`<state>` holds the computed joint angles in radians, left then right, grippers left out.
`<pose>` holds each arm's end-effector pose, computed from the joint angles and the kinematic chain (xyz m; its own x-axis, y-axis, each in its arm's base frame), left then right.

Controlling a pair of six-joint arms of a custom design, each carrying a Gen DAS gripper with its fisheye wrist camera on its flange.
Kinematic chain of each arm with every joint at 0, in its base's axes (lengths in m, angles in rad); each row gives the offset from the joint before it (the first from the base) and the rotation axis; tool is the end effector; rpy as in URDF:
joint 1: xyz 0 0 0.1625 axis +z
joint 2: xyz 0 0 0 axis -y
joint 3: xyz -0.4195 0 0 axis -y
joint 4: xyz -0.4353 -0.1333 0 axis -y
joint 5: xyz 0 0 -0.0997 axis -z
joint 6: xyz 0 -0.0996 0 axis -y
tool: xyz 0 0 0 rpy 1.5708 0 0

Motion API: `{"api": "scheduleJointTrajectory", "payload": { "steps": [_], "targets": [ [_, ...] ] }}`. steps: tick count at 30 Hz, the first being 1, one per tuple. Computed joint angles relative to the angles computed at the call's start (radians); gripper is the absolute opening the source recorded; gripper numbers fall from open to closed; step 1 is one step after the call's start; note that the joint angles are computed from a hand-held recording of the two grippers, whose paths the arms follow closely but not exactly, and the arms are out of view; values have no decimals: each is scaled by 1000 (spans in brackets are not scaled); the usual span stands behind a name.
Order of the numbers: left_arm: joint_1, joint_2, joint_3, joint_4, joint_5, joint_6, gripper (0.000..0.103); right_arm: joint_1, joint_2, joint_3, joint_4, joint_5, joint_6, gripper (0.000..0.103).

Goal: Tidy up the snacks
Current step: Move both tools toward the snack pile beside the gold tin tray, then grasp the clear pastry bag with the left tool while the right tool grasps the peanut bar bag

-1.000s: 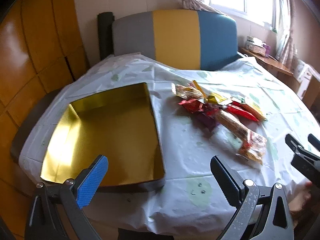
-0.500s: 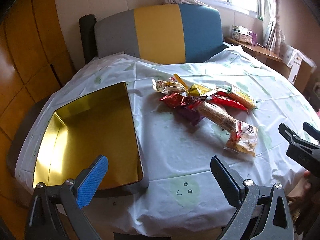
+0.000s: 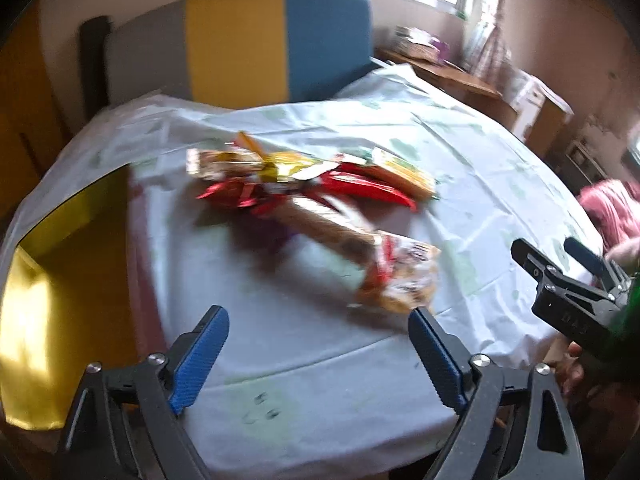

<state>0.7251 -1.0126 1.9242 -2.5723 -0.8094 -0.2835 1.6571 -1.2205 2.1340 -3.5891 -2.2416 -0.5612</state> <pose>-0.3110 -0.5455 0.1114 -0.7139 0.2959 -0.6346 0.5684 0.7742 -0.2784 0.1163 -0.5163 0.2659 -0.6806 0.1730 0.7119 -0.4736 0.6375 -0.6077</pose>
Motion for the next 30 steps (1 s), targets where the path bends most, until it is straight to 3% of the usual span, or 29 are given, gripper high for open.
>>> {"api": "scheduleJointTrajectory", "payload": {
  "steps": [4, 6, 8, 11, 17, 19, 21, 25, 30],
  "targets": [
    [1, 68, -46, -16, -17, 79, 82, -17, -14, 5, 13, 0, 12, 101],
    [10, 94, -70, -20, -62, 105, 81, -24, -19, 6, 22, -3, 23, 101],
    [9, 133, -91, -48, -45, 147, 82, -31, -23, 8, 23, 0, 26, 101],
    [14, 184, -130, -25, -27, 200, 92, -37, -28, 13, 19, -2, 26, 101],
    [51, 232, -171, 14, -47, 197, 94, -45, -35, 17, 31, -5, 40, 101],
    [67, 237, -181, 35, -84, 182, 82, -46, -35, 19, 29, -5, 36, 101],
    [67, 223, -149, -31, -101, 213, 71, -46, -34, 19, 26, -4, 32, 101],
    [65, 185, -105, -46, -140, 231, 69, -44, -34, 16, 38, -7, 35, 99],
    [53, 103, 6, -87, -135, 272, 69, -36, -33, 12, 86, -1, 42, 97]
  ]
}}
